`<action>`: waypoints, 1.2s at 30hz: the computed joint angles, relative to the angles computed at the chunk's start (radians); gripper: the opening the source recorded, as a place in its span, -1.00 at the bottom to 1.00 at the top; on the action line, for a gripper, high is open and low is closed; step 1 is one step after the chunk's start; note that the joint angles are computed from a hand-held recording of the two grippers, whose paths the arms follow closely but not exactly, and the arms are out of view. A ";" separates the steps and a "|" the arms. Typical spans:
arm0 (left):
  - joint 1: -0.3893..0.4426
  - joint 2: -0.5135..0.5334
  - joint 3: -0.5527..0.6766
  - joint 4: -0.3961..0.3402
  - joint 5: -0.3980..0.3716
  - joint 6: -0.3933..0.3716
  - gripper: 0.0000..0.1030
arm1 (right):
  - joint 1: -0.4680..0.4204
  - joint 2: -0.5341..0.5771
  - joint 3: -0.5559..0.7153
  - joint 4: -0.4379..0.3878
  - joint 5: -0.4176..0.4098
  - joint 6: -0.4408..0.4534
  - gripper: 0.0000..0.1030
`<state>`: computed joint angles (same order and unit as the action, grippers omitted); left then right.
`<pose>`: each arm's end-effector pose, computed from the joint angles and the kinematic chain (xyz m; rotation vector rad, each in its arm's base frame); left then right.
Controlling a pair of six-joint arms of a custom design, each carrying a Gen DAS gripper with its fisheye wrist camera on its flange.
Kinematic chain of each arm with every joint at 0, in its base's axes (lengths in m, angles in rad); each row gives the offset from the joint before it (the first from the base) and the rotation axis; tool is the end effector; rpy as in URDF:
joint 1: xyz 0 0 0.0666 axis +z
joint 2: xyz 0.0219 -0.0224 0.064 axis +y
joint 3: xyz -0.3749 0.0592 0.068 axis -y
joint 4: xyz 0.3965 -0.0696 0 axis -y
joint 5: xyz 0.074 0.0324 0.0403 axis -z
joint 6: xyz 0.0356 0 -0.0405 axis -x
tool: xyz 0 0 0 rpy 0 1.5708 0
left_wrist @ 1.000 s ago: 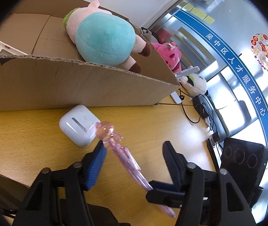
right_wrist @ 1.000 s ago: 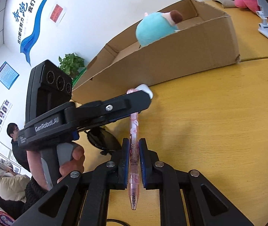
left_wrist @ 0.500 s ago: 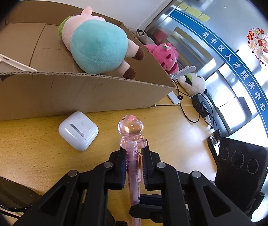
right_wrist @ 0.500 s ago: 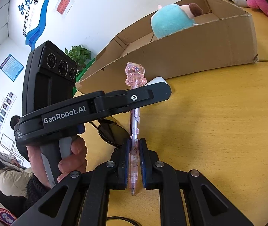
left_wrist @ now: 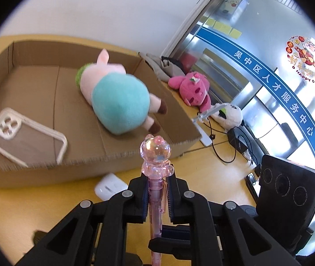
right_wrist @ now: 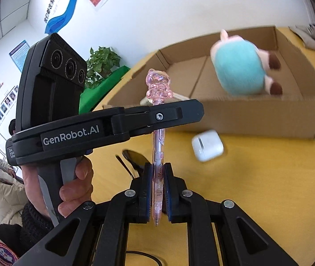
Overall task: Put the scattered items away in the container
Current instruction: 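Lift the pink pen with the right gripper and carry it over the box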
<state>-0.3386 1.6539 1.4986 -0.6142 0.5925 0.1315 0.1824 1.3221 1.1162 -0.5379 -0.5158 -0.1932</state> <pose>0.5467 -0.2140 0.3651 0.5422 2.2938 -0.9245 0.4500 0.1005 0.3584 -0.2545 2.3082 0.7867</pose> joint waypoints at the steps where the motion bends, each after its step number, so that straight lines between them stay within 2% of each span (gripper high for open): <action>1: 0.002 0.004 0.022 -0.007 -0.008 -0.008 -0.77 | 0.000 0.006 0.019 -0.002 0.004 0.008 -0.79; 5: 0.014 0.027 0.112 -0.014 -0.020 -0.024 -0.77 | -0.005 0.042 0.108 -0.003 0.005 0.025 -0.79; 8: 0.026 0.054 0.172 0.001 -0.027 -0.008 -0.77 | -0.006 0.099 0.214 -0.032 0.010 0.043 -0.79; 13: 0.044 0.126 0.299 -0.017 -0.085 0.013 -0.77 | -0.014 0.217 0.389 -0.086 -0.012 0.062 -0.79; 18: 0.056 0.203 0.418 -0.077 -0.162 0.004 -0.77 | -0.011 0.344 0.534 -0.106 -0.046 0.050 -0.79; 24: 0.071 0.291 0.535 -0.163 -0.183 -0.011 -0.77 | -0.014 0.452 0.640 -0.108 -0.093 0.028 -0.79; 30: 0.050 0.374 0.654 -0.242 -0.197 -0.036 -0.77 | -0.024 0.496 0.710 -0.188 -0.047 0.056 -0.79; 36: 0.038 0.450 0.748 -0.350 -0.219 -0.074 -0.77 | -0.048 0.558 0.769 -0.266 -0.076 0.041 -0.78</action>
<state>-0.3010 2.1040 2.2465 -0.9646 0.3735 0.0577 0.1343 1.8802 1.8847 -0.8042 -0.5915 -0.1523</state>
